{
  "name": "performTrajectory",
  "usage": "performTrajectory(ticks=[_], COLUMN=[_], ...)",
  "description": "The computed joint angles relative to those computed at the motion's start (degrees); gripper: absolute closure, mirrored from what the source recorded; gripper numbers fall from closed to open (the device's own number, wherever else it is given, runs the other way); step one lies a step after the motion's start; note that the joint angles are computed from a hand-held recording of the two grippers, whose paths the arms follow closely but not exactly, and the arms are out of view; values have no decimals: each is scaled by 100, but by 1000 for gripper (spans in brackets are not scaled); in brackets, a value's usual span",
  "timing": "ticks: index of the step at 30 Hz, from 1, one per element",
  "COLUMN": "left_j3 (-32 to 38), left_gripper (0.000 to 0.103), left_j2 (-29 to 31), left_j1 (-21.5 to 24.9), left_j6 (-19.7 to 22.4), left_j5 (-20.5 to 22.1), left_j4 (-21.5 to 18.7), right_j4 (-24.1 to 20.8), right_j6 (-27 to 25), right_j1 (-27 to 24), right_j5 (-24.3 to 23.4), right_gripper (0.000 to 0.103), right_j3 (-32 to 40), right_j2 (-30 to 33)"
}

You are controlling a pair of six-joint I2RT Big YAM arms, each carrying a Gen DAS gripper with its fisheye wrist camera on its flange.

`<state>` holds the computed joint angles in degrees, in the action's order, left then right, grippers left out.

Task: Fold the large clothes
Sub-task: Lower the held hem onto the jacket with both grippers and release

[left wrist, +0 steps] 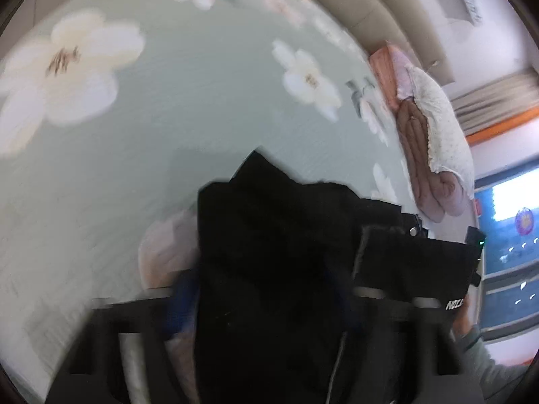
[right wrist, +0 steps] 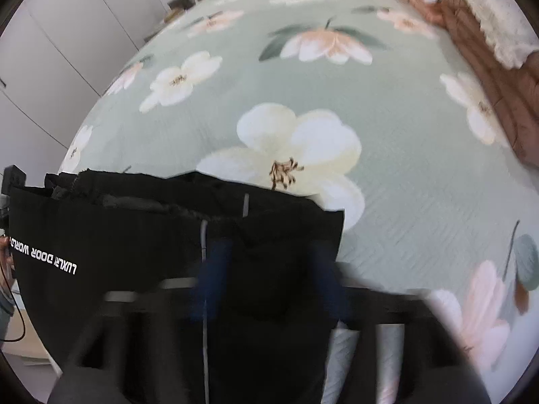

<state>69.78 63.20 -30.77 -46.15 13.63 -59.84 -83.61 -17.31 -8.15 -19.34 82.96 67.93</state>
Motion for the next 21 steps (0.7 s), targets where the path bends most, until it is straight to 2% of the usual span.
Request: performTrajectory(ticks=[1,2,4,6,7,10,13,15,16,18,19,20,21], left_j3=[118,127,163,355,499,1002,1352,1358,1271,905,753,622,531], left_gripper=[85,88,95,96,96,96,95,95,95,94,93,91,91], left_j2=[28,-62,-292,-406,-457,-227,345,724,891,1013,1033,1002,942], left_j1=[-87,-163,-244,-257,-241,-155,-65,1,69,193,211,180,171], left_j6=[72,-36,-215,-288,-312,-69,115,110,34,-321,-463,-528,-526], left_j5=[-267,-478,-754,-994,-1102,-1308,-1522,-1499,-1358,-910,-804,-844,-865], left_j4=[-213,-223,-180,-148,-11,119,-247,-580,-733,-672,-609,-506,-380], right_j4=[160,333,397,507,644,929,1207,1277,1267,1233,1266,1266,1128], right_j6=[59,133,184,196,219,445,729,791,850,997,1065,1159,1262], right_j1=[-8,-14,-68,-58,0,2,218,392,449,537,613,592,470], right_j5=[158,350,454,730,995,1260,1801,2169,2285,2531,2976,3173,2948], right_gripper=[93,95,96,97,97,98,98,98,98,99,99,99,99], right_j3=[-39,-62,54,263,372,711,676,475,354,94,-32,-140,-168], right_j2=[-159,-329,-485,-575,-583,-354,-17,218,363,546,620,684,761])
